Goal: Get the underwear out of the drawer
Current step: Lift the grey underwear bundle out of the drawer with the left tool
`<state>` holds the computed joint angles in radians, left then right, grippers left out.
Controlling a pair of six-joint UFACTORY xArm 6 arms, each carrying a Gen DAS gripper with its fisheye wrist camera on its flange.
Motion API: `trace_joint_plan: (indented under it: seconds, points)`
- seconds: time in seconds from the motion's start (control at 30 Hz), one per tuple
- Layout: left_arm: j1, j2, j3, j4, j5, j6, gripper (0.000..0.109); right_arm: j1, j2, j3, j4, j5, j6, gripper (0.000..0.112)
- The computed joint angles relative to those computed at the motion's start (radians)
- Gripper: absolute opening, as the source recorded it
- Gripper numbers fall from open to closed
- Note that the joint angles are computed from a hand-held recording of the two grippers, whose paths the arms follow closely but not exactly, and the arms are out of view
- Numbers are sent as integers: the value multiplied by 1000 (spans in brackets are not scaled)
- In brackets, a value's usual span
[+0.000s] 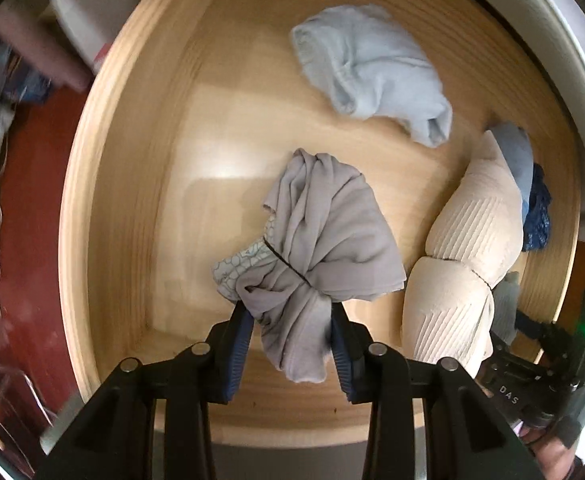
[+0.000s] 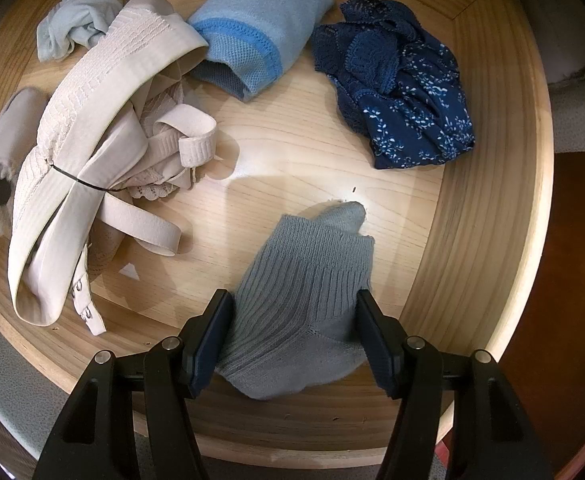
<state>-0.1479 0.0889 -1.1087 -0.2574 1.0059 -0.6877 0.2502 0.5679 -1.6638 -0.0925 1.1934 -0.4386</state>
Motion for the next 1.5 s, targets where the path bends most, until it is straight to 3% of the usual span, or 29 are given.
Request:
trace_joint_plan:
  seconds: [0.27, 0.47, 0.73, 0.87, 1.03, 1.23, 1.27, 1.3, 1.43, 1.5]
  points:
    - [-24, -76, 79, 33, -60, 8, 53, 0, 1, 0, 1, -1, 1, 61]
    - [-40, -71, -16, 127, 30, 105, 56, 1, 0, 1, 1, -1, 1, 61]
    - [-55, 97, -210, 143, 141, 217, 57, 0, 0, -4, 1, 4, -1, 61]
    - [-59, 157, -233, 108, 118, 223, 57, 0, 1, -3, 1, 2, -1, 61]
    - [-64, 189, -229, 84, 90, 205, 67, 0, 6, -10, 2, 14, -3, 61]
    - [-73, 229, -241, 63, 87, 166, 67, 0, 5, -10, 3, 13, -3, 61]
    - [-81, 232, -241, 81, 82, 142, 66, 0, 6, -10, 3, 13, -4, 61]
    - [-80, 224, -230, 81, 74, 138, 57, 0, 5, -9, 2, 14, -4, 61]
    - [-85, 193, -185, 68, 34, 117, 50, 0, 6, -11, 3, 14, -4, 61]
    - [-65, 149, -166, 99, 58, 115, 49, 0, 5, -10, 3, 14, -3, 61]
